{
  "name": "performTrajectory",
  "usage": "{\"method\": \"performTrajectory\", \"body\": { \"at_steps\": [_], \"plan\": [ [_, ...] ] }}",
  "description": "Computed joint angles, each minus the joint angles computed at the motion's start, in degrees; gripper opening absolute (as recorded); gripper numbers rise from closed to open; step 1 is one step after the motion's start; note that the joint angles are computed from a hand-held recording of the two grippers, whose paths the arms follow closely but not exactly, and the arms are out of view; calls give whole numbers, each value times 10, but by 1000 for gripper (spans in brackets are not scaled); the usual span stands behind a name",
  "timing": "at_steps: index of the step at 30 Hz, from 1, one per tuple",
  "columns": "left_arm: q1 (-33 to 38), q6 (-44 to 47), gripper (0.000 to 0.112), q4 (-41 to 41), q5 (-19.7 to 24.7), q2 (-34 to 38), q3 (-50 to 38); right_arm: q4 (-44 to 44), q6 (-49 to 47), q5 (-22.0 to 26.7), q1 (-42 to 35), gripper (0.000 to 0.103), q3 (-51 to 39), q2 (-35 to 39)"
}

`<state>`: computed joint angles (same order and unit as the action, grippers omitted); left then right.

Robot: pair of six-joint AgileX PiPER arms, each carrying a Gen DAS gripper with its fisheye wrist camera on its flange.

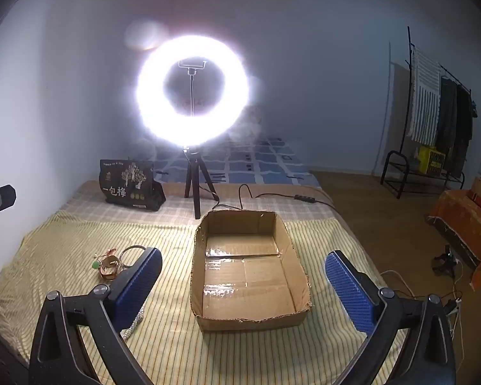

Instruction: Organize jewelry

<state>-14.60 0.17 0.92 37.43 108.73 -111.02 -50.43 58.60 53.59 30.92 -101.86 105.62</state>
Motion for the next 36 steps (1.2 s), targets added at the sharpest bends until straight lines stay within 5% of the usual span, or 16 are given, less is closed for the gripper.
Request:
{"method": "performTrajectory", "body": {
  "at_steps": [36],
  "plan": [
    [5,-27,103,28,-61,-20,47,-16,-6,17,9,103,-11,7]
  ]
}}
